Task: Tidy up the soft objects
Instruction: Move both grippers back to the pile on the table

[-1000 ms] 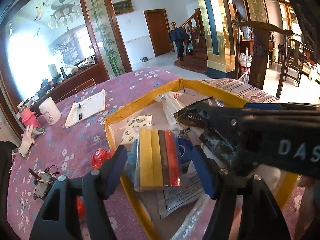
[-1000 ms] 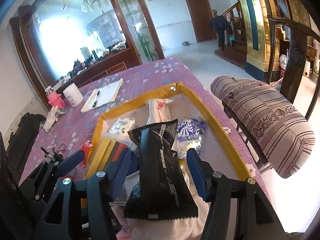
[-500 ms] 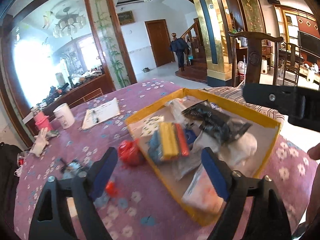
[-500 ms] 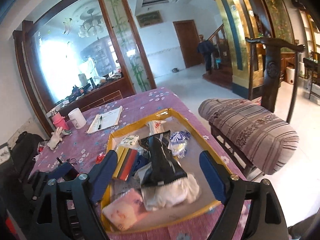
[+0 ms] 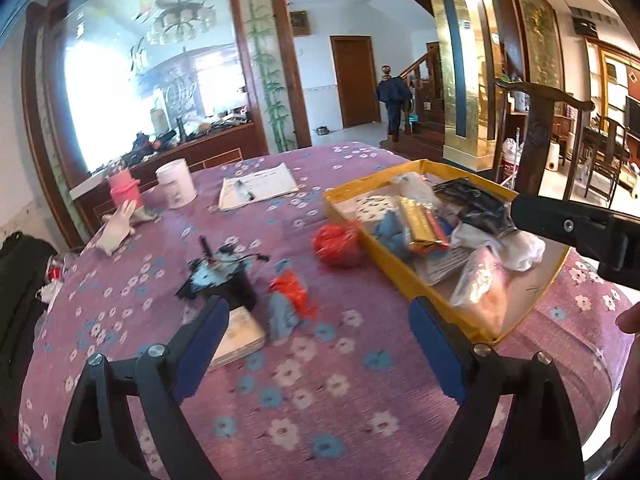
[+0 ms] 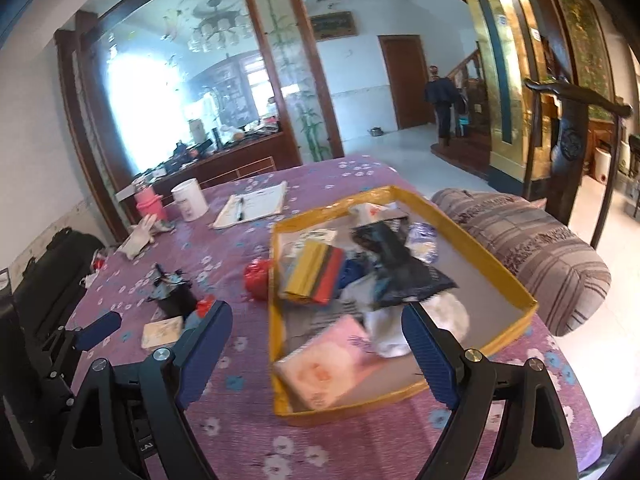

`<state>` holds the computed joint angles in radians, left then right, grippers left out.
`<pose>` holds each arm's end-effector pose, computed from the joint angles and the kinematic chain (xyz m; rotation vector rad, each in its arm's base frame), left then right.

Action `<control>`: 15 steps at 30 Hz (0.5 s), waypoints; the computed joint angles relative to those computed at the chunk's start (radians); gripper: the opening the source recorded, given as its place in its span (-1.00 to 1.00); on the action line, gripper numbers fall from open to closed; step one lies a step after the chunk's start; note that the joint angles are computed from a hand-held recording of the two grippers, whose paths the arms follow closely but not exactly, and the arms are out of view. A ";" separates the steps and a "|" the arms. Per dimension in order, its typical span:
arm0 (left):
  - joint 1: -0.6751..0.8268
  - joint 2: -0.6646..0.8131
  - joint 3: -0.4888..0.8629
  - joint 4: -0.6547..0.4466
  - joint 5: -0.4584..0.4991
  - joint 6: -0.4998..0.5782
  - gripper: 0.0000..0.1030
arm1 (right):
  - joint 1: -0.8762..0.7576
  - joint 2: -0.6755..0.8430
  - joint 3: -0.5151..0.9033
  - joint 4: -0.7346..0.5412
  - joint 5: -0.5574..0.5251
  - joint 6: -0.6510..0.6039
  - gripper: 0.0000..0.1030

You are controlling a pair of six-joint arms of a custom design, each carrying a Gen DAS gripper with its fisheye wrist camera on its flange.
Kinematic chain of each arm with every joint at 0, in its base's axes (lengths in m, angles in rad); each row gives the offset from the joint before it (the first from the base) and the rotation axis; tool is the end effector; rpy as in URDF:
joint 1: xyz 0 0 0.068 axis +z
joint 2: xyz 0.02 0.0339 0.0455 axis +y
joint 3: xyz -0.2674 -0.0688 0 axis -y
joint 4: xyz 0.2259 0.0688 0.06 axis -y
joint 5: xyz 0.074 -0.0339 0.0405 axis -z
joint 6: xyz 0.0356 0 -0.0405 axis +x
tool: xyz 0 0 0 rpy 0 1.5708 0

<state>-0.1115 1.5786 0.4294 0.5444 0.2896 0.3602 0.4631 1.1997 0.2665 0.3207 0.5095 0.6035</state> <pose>0.2555 -0.0388 0.1379 0.6609 2.0480 -0.1709 0.1793 0.0701 0.1565 0.4263 2.0539 0.0829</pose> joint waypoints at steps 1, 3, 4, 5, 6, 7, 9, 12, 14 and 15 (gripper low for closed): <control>0.019 0.007 0.007 -0.005 0.014 0.001 0.76 | 0.018 0.019 0.014 0.001 0.011 0.002 0.74; 0.046 0.020 0.018 -0.014 0.031 0.004 0.76 | 0.048 0.061 0.046 0.001 0.025 0.002 0.74; 0.059 0.029 0.029 -0.024 0.041 0.005 0.76 | 0.059 0.086 0.062 0.004 0.030 0.001 0.74; 0.068 0.035 0.038 -0.032 0.048 0.007 0.76 | 0.067 0.109 0.076 0.010 0.032 0.000 0.74; 0.080 0.044 0.048 -0.040 0.053 0.011 0.76 | 0.072 0.128 0.089 0.013 0.030 -0.002 0.74; 0.092 0.051 0.055 -0.042 0.058 0.013 0.76 | 0.075 0.150 0.105 0.015 0.024 -0.004 0.74; 0.110 0.061 0.066 -0.050 0.070 0.016 0.76 | 0.080 0.186 0.126 0.030 0.016 -0.009 0.74; 0.134 0.082 0.092 -0.075 0.082 0.019 0.76 | 0.088 0.228 0.153 0.040 0.009 -0.008 0.74; 0.145 0.099 0.116 -0.101 0.090 0.017 0.76 | 0.086 0.256 0.171 0.051 -0.011 -0.016 0.74; 0.151 0.108 0.130 -0.119 0.094 0.015 0.76 | 0.087 0.268 0.180 0.052 -0.016 -0.019 0.74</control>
<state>0.0392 1.6862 0.5593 0.4255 0.3834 0.3752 0.5502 1.4681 0.4464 0.3728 0.4940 0.5841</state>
